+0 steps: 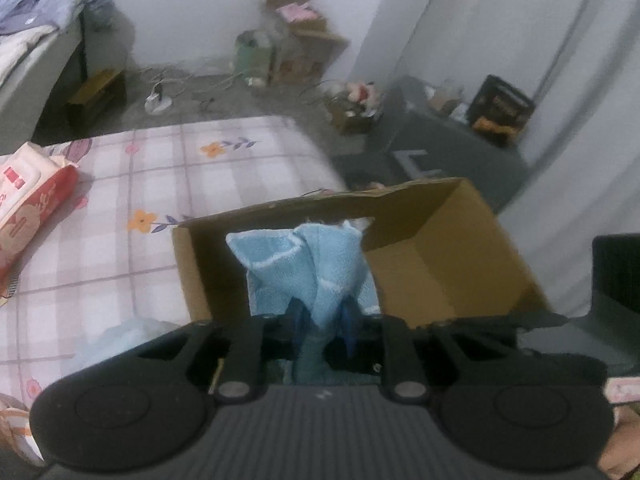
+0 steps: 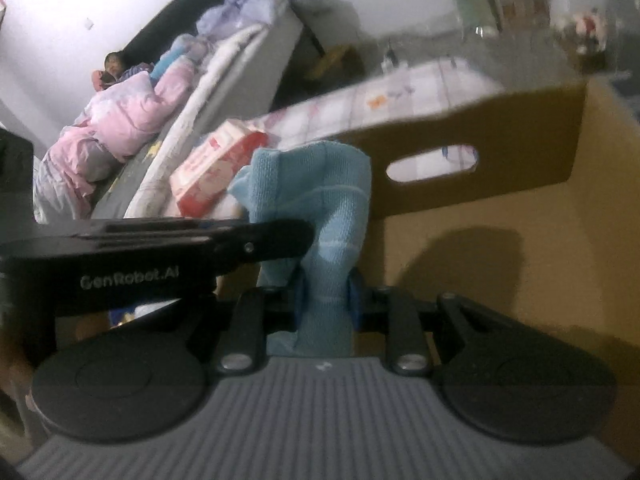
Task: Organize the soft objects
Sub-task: 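Carry the towel with both grippers and lower it into the cardboard box, then open both grippers to release the towel and withdraw from the box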
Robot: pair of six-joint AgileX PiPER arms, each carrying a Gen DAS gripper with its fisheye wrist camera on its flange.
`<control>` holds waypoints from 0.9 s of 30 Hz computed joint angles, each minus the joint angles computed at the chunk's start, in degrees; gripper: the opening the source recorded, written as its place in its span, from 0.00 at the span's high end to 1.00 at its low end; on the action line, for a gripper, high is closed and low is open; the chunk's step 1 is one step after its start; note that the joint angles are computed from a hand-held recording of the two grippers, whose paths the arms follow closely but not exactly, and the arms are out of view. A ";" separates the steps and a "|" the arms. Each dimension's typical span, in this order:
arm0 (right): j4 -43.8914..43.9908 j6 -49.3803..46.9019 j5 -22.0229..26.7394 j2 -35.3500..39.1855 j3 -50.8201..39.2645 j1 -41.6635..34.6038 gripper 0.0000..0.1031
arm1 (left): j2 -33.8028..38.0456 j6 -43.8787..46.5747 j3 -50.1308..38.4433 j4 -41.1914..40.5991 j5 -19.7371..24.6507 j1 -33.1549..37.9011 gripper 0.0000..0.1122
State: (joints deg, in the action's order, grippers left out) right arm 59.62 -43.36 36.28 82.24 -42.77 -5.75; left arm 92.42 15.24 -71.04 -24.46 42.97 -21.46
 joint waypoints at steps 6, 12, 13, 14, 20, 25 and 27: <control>4.13 -3.80 -2.12 16.23 -6.93 2.57 0.80 | 0.26 2.09 -0.31 -1.16 -0.86 1.75 0.73; 8.67 -9.85 -3.70 22.54 -9.50 5.20 0.80 | -0.96 5.52 -0.13 -6.23 1.91 6.04 0.73; 10.59 -11.41 -3.37 23.15 -9.51 5.30 0.79 | -1.23 5.52 -0.12 -6.52 2.07 6.47 0.73; 11.84 -12.23 -3.31 23.74 -9.52 5.53 0.79 | -1.52 5.91 -0.09 -7.16 2.48 7.15 0.73; 9.78 -8.73 -5.90 24.70 -11.05 8.50 0.75 | -5.22 7.60 1.43 -8.78 4.13 10.26 0.58; 4.06 2.11 -5.30 20.31 -10.65 8.16 0.52 | -10.27 9.72 3.09 -10.86 6.77 14.68 0.43; 2.73 4.20 -6.02 18.81 -10.48 8.49 0.51 | -12.37 10.69 3.60 -11.26 8.41 17.21 0.39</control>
State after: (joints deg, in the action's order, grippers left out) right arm 62.34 -39.17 30.26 101.05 -53.25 2.74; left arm 80.05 25.93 -67.44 -35.72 51.38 -4.25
